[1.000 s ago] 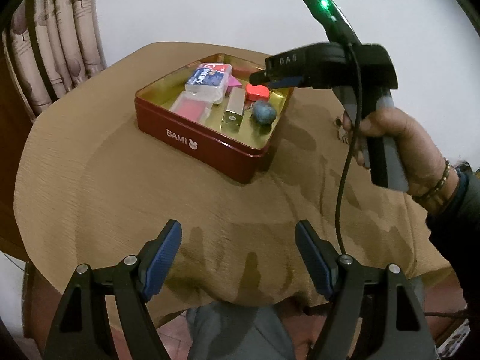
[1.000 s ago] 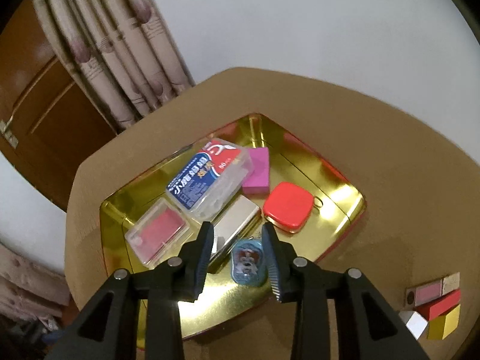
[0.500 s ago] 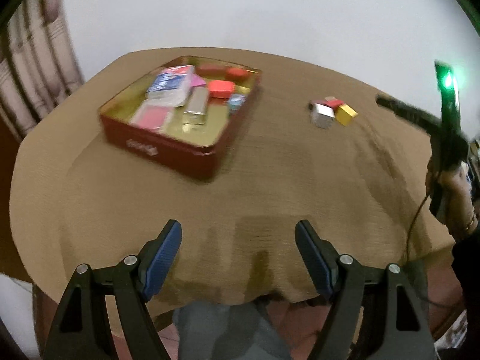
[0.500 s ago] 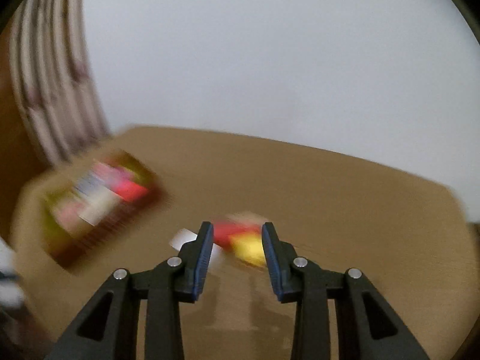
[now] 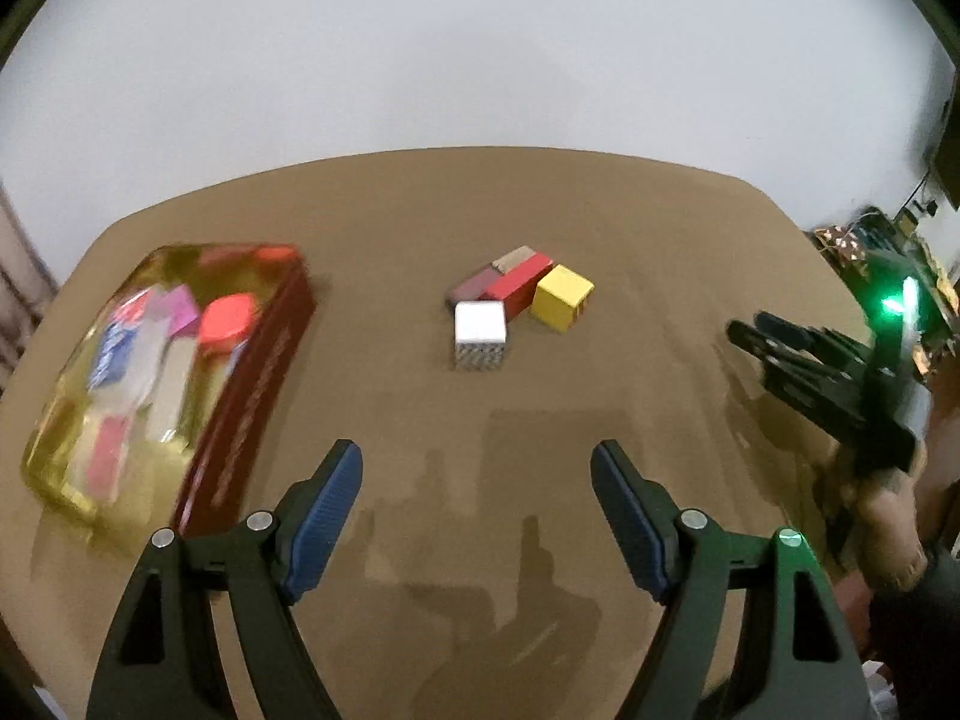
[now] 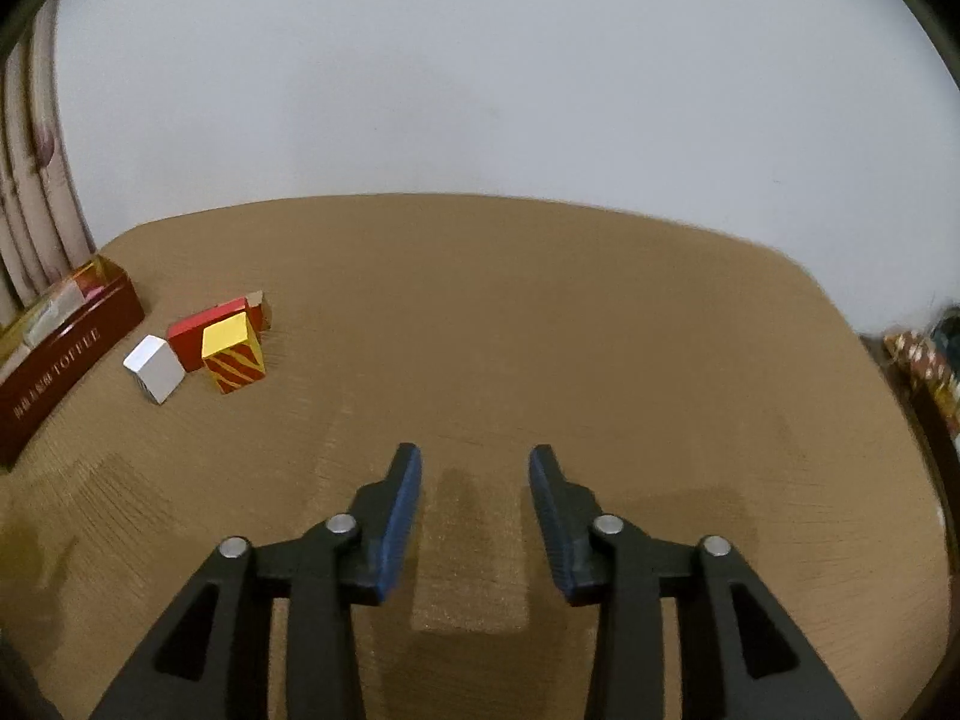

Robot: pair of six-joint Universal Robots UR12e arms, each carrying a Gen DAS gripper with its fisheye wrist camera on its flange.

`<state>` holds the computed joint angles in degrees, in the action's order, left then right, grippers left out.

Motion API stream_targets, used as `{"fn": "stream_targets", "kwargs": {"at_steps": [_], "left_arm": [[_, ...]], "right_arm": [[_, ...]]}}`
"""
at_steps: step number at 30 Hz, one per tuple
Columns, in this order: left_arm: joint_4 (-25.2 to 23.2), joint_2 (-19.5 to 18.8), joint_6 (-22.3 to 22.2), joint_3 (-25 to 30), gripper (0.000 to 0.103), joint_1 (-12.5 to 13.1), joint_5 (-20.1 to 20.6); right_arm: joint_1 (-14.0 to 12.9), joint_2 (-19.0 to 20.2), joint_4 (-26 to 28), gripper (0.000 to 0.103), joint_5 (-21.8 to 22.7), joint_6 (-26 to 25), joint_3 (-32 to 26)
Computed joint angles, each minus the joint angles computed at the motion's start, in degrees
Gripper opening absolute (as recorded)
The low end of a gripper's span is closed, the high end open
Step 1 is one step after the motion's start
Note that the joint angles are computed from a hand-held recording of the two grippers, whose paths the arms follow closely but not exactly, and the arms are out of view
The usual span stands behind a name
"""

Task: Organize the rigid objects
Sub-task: 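Grasp the white block with the left gripper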

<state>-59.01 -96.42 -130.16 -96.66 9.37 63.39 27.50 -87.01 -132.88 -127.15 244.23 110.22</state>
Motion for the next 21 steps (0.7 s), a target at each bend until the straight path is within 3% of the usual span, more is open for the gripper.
{"fn": "stream_targets", "kwargs": {"at_steps": [5, 11, 14, 17, 19, 21], "left_arm": [[2.66, -3.51, -1.19, 1.48, 0.075, -3.22, 1.85], [2.39, -7.42, -4.02, 4.34, 0.075, -4.94, 3.6], [1.68, -8.83, -5.95, 5.7, 0.066, -5.26, 4.57], [-1.06, -10.01, -6.27, 7.26, 0.05, -5.48, 5.63], [-1.61, -10.55, -5.98, 7.71, 0.049, -5.61, 6.14], [0.81, -10.29, -5.26, 6.75, 0.049, -5.78, 6.5]], "right_arm": [[0.49, -0.72, -5.01, 0.04, -1.03, 1.13, 1.77], [0.61, -1.66, -8.2, 0.041, -0.52, -0.41, 3.31], [0.8, -1.62, -8.77, 0.041, -0.31, -0.32, 3.32], [0.83, -1.72, -9.61, 0.041, -0.28, -0.29, 3.63], [0.81, -1.68, -9.97, 0.041, -0.21, -0.25, 3.61], [0.69, -1.47, -10.25, 0.041, 0.02, -0.32, 3.42]]}}
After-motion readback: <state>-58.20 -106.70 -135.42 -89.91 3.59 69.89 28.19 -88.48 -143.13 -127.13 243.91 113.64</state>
